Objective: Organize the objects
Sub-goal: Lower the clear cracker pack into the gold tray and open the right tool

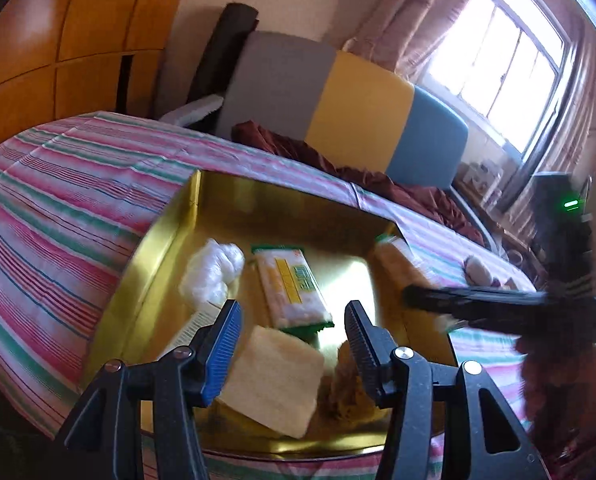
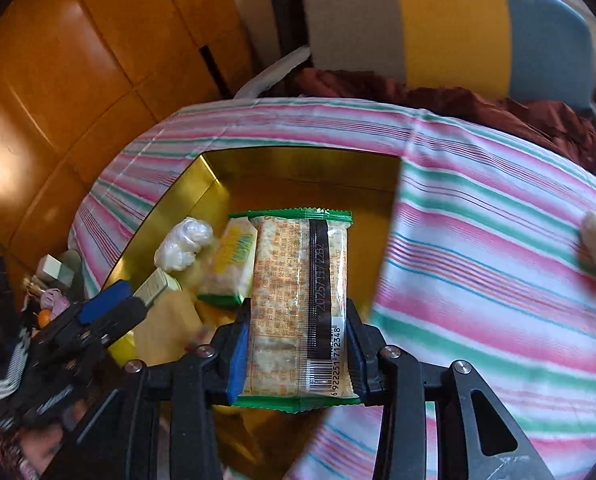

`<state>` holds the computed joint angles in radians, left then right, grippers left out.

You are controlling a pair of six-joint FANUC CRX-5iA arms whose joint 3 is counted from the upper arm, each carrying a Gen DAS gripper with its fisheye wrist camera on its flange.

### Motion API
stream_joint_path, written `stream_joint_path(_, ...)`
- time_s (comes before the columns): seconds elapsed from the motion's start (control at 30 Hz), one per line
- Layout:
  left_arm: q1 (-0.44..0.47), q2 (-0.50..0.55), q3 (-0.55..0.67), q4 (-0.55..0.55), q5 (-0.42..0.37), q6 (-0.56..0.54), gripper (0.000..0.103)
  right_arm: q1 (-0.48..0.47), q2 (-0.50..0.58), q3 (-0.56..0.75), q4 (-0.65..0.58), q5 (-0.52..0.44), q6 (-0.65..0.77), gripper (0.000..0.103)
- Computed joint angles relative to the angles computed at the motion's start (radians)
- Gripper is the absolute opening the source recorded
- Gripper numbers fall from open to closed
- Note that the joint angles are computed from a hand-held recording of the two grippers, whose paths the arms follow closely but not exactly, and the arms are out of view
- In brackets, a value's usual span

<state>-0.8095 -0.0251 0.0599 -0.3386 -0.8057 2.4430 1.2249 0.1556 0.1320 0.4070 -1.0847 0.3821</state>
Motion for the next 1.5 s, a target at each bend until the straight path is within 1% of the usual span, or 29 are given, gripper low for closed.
stream_joint_path(0.07, 0.011, -0.009, -0.007, 0.004, 0.004, 0.003, 0.054, -0.014, 0.063, 0.065, -0.015, -0.040, 0.026, 0.041)
stream_joint_path(0.2, 0.027, -0.015, -0.008, 0.002, -0.007, 0.008, 0.055, -0.044, 0.148, 0.165, -0.057, -0.124, 0.069, 0.041)
stream_joint_path(0.33, 0.047, -0.023, -0.029, 0.036, 0.007, 0.015, 0.055, -0.064, 0.175, 0.193, -0.075, -0.142, 0.073, 0.041)
stream_joint_path(0.47, 0.045, -0.025, -0.034, 0.037, 0.006, 0.017, 0.055, -0.072, 0.194, 0.206, -0.062, -0.148, 0.064, 0.042)
stream_joint_path(0.53, 0.044, -0.025, -0.036, 0.038, 0.013, 0.012, 0.055, -0.074, 0.186, 0.190, -0.052, -0.125, 0.044, 0.046)
stream_joint_path(0.57, 0.040, -0.024, -0.032, 0.031, 0.009, 0.014, 0.055, -0.075, 0.177, 0.178, -0.049, -0.109, 0.035, 0.046)
stream_joint_path(0.63, 0.038, -0.024, -0.033, 0.033, 0.012, 0.009, 0.055, -0.069, 0.164, 0.158, -0.029, -0.097, 0.011, 0.056)
stream_joint_path(0.77, 0.030, -0.023, -0.032, 0.025, 0.012, 0.015, 0.055, -0.057, 0.111, 0.089, 0.003, -0.039, -0.025, 0.057)
stream_joint_path(1.0, 0.020, -0.014, -0.021, 0.016, -0.008, 0.021, 0.055, -0.023, 0.099, 0.068, 0.056, -0.060, -0.026, 0.058)
stream_joint_path(1.2, 0.018, -0.007, -0.020, 0.028, -0.015, 0.010, 0.055, 0.010, 0.093, 0.062, 0.112, -0.103, -0.025, 0.058)
stream_joint_path(1.33, 0.024, -0.015, -0.043, 0.066, 0.026, -0.028, 0.055, 0.026, 0.079, 0.051, 0.139, -0.133, -0.037, 0.059)
stream_joint_path(1.5, 0.010, -0.005, -0.033, 0.071, 0.030, -0.049, 0.055, 0.044, 0.046, 0.016, 0.173, -0.166, -0.064, 0.060)
